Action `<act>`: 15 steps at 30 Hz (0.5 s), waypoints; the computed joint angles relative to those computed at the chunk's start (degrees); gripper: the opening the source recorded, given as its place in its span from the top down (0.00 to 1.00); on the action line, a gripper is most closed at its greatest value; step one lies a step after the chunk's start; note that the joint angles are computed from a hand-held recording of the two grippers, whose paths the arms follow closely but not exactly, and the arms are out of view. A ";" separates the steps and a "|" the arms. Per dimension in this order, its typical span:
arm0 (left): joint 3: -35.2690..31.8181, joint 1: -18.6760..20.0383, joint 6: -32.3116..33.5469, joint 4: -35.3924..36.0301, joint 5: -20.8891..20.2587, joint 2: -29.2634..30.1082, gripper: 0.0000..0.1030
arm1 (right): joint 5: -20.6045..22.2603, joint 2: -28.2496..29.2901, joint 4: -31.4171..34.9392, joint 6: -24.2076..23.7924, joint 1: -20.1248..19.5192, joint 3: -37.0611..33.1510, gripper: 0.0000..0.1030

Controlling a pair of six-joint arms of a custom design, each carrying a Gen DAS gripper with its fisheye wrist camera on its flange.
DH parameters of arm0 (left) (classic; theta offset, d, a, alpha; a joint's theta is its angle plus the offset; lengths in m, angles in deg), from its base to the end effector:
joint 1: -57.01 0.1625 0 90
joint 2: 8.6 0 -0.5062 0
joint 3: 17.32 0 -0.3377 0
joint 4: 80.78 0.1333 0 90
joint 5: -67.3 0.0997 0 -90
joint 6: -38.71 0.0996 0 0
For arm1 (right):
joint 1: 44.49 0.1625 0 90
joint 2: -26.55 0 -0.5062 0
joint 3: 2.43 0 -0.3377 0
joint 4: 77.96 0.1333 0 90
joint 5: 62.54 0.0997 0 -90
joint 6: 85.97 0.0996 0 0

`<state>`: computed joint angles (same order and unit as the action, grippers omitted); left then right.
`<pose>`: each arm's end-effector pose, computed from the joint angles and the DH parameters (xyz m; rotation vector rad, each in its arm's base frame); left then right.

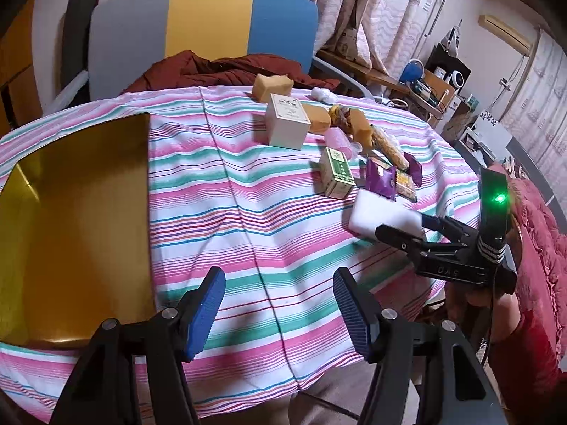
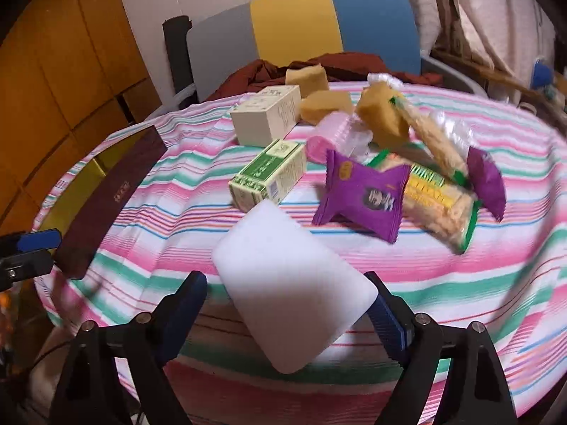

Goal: Organize objects
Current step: 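Reach the right gripper to the white foam block and grasp it, then grasp the green boxed bottle with the left gripper while the right holds the white block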

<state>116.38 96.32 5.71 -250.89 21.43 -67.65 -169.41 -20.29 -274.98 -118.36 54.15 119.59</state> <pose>-0.2243 -0.4455 0.2093 0.3394 2.4978 -0.7711 0.1885 -0.5455 0.1769 0.8293 -2.5382 0.6633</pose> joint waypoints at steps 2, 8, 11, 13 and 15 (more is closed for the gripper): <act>-0.38 0.05 0.90 -0.39 0.22 0.47 0.37 | 0.36 0.13 -2.02 -0.58 -0.16 0.23 0.07; -2.85 1.58 4.41 -1.64 -1.65 2.09 0.37 | 1.43 0.26 0.04 -6.87 -0.19 -0.37 0.03; -4.45 2.47 5.24 -1.20 -2.51 2.99 0.37 | 0.34 1.07 0.89 -5.77 -0.43 -1.07 0.09; -5.78 3.21 5.70 -0.21 -2.53 3.78 0.37 | -0.25 1.42 -0.87 -3.46 -0.70 -1.14 0.21; -7.13 3.90 5.97 0.69 -2.60 4.71 0.37 | 2.25 0.56 -0.65 -0.85 -1.66 -1.06 0.29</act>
<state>109.25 100.21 11.69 -250.20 18.83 -62.93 -167.16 -19.73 -275.63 -119.21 52.49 118.52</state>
